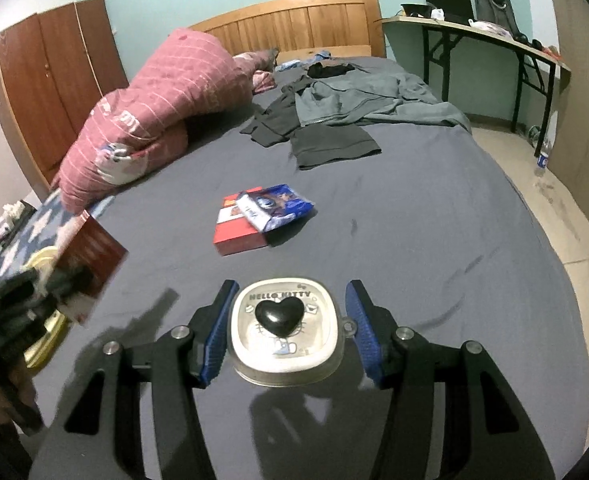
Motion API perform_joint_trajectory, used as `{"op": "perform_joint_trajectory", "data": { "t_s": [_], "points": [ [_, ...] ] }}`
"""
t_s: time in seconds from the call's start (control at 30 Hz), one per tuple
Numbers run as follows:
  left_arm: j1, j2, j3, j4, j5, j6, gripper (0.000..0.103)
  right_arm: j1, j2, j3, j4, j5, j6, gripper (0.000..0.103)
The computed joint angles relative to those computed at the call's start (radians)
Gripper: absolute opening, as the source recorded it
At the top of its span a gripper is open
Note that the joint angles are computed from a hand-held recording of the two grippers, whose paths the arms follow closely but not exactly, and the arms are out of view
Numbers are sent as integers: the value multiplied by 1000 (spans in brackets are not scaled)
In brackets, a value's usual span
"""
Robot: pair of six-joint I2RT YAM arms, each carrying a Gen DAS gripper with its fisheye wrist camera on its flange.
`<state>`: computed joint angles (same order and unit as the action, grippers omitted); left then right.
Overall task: Organize objects
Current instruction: 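Carry the white pack and heart tin toward the yellow tray with both tools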
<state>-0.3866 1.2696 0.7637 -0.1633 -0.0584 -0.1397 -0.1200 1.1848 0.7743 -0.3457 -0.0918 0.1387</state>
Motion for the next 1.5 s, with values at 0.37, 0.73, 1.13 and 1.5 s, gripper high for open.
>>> {"op": "perform_joint_trajectory", "data": {
  "t_s": [0.37, 0.73, 1.13, 1.5],
  "points": [
    [-12, -69, -2, -36, -6, -22, 22, 60, -59, -37, -31, 54, -14, 56],
    [-11, -30, 15, -21, -20, -35, 22, 69, -14, -23, -8, 48, 0, 56],
    [13, -89, 3, -65, -39, -73, 22, 113, 48, 7, 16, 47, 8, 56],
    [190, -393, -65, -282, 32, 34, 22, 328, 43, 72, -28, 145, 70, 56]
  ]
}}
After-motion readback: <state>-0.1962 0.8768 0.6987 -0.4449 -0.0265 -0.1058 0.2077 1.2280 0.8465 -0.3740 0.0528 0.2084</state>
